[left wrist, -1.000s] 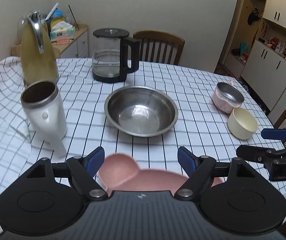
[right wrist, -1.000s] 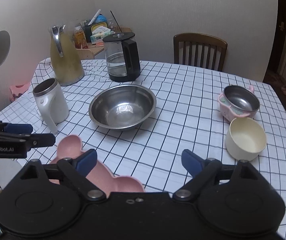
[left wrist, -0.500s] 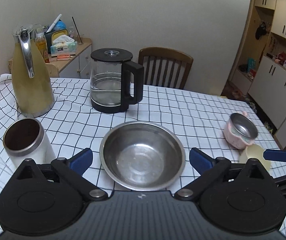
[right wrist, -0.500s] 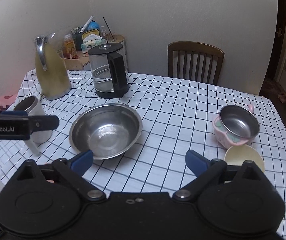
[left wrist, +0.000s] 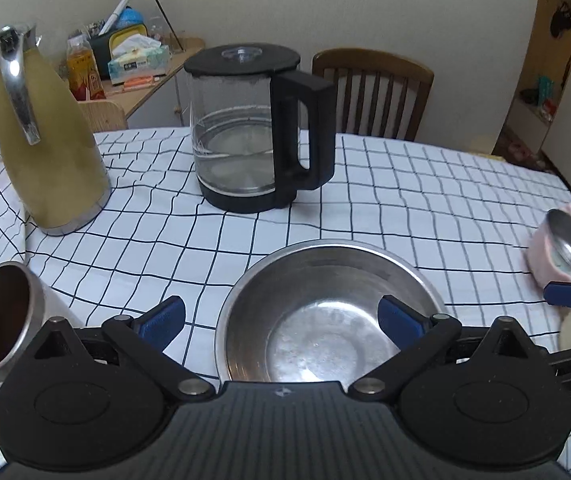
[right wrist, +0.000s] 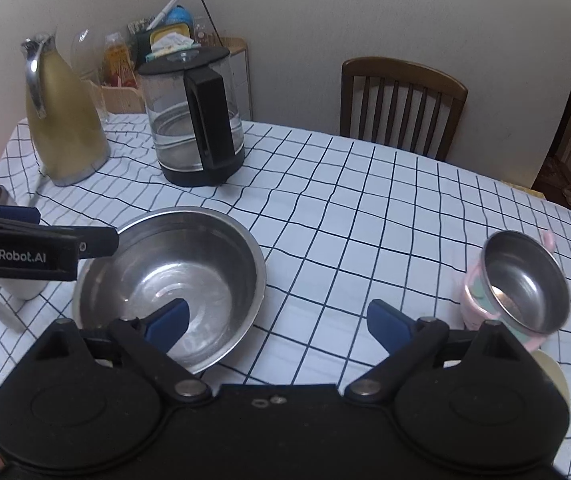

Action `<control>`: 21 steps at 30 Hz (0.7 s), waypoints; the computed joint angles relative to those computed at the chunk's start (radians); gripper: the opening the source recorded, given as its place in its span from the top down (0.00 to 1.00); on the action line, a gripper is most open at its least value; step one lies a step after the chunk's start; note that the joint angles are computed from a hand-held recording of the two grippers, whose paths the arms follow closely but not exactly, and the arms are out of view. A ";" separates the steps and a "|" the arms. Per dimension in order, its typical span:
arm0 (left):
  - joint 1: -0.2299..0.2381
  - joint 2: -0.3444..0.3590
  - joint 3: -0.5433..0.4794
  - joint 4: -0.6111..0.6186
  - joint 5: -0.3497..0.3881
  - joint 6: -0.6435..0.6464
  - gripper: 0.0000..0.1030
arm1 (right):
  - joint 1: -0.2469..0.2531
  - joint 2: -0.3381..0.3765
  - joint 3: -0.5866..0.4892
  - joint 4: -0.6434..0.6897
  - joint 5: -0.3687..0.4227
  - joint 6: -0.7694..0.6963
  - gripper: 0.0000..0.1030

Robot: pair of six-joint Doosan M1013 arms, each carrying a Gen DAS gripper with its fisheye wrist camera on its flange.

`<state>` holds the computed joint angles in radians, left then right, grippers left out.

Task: Organize plates and bowls
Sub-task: 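Move both tools to the rim of the large steel bowl, then close both tools on the steel bowl rim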

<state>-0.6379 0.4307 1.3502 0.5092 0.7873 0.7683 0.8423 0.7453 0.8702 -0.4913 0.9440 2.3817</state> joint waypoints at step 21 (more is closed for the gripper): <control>0.087 0.110 -0.100 -0.271 0.156 0.015 0.39 | -0.062 0.135 -0.181 0.277 0.122 -0.122 0.55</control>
<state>-0.5510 0.5405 1.2505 0.2379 0.9428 0.7829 0.7803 0.8804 0.6896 -0.2148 1.0661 2.2600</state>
